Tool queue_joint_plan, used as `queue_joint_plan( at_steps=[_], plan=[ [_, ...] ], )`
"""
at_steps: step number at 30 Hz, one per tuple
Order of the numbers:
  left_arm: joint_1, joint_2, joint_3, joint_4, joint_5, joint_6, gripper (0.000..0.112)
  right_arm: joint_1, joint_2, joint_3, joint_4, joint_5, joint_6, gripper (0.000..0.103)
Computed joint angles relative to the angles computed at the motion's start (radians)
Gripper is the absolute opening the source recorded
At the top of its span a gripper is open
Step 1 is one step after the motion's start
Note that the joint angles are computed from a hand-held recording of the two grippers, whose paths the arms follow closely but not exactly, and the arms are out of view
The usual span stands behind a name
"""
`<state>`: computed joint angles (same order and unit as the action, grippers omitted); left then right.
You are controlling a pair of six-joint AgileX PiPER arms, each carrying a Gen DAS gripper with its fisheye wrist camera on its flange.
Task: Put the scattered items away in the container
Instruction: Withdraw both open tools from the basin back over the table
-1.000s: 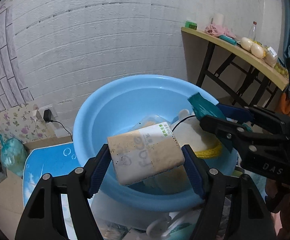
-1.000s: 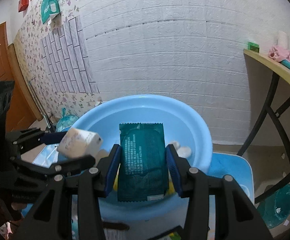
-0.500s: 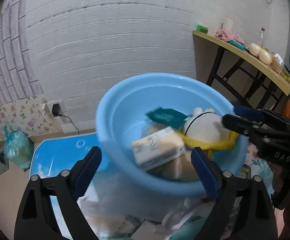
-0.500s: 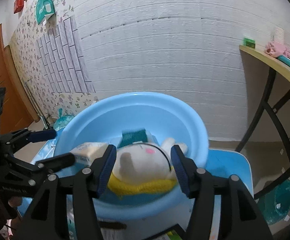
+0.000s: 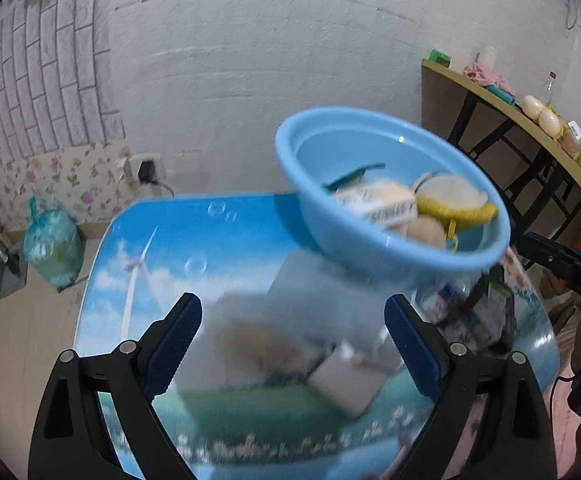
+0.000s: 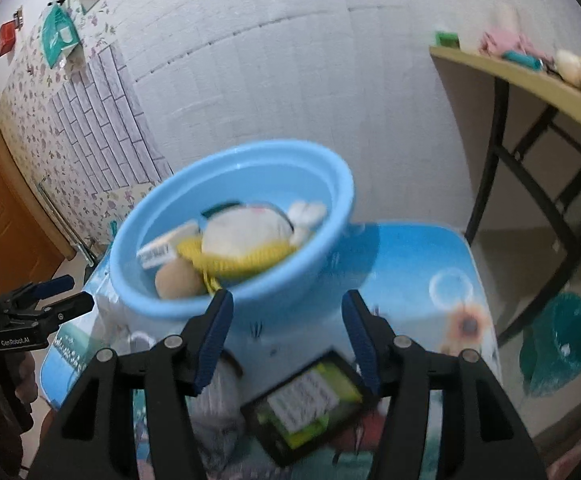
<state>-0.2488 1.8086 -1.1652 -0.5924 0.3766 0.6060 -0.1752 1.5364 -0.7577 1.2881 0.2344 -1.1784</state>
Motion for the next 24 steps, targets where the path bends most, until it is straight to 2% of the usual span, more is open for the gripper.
queue_joint_plan(
  at_steps=[3,10,13,24],
  plan=[
    [0.018,-0.024,0.08,-0.061,-0.012,0.089,0.093,0.02,-0.029,0.059,-0.001,-0.012,0.004,0.056],
    [-0.002,-0.039,0.187,-0.067,-0.026,0.143,0.093,0.041,-0.078,0.164,0.065,-0.04,-0.063,0.056],
    [-0.016,-0.039,0.196,-0.083,-0.009,0.188,0.093,0.045,-0.089,0.18,0.048,-0.047,-0.042,0.056],
    [-0.055,0.005,0.173,-0.217,-0.034,0.354,0.093,0.132,-0.106,0.211,0.038,-0.065,-0.021,0.056]
  ],
)
